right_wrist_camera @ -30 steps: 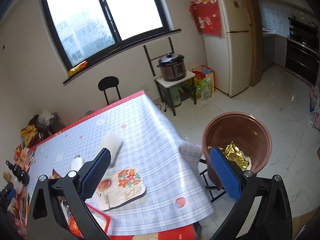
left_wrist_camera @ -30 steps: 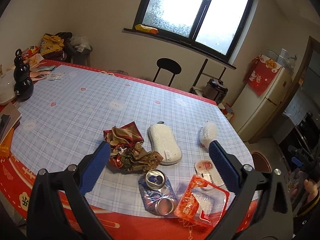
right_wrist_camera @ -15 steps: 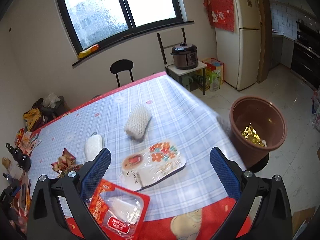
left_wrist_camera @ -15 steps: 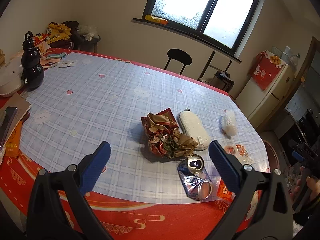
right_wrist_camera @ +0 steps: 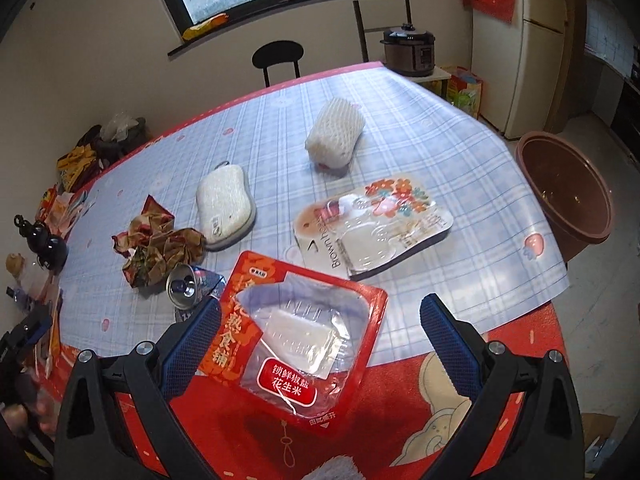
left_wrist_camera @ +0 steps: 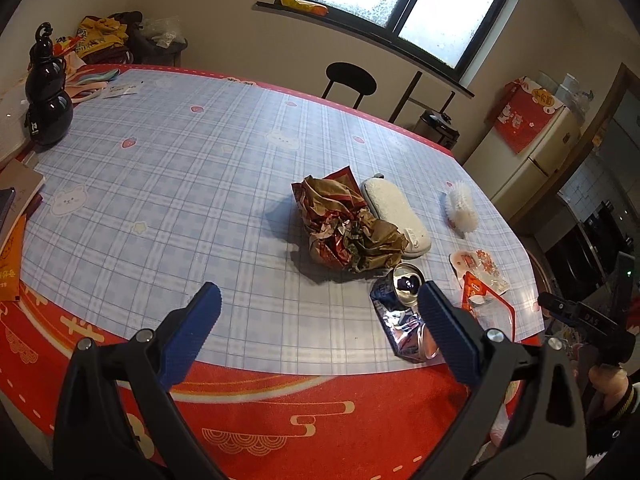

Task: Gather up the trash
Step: 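Reach the right tool to the clear red-labelled tray and grasp it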

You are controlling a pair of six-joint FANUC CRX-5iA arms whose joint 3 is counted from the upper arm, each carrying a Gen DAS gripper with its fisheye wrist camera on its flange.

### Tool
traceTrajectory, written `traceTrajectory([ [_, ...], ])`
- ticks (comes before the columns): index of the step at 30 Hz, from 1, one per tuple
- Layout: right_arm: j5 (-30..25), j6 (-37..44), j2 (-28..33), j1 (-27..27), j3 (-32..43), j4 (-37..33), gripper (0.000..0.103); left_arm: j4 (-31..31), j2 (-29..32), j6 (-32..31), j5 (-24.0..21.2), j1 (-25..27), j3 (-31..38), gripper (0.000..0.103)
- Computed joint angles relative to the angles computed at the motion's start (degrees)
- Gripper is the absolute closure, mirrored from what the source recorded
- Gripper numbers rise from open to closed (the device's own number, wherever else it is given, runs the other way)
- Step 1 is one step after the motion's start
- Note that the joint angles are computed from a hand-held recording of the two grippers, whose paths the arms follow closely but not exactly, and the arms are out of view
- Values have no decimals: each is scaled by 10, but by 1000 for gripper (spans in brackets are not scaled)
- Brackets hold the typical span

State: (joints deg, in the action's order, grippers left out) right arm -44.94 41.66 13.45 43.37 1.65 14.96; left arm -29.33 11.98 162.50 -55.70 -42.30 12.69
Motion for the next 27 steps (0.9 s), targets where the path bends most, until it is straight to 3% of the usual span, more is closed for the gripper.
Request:
traceTrajectory([
  [4, -36, 25, 25, -10, 26, -51, 31, 12, -2, 2, 12, 8, -14, 6],
  [14, -68, 42, 54, -37, 48, -124, 53, 34, 21, -20, -1, 12, 6, 6],
  [27, -94, 131, 66, -64, 84, -191, 77, 40, 67, -19, -15, 5, 63, 6],
])
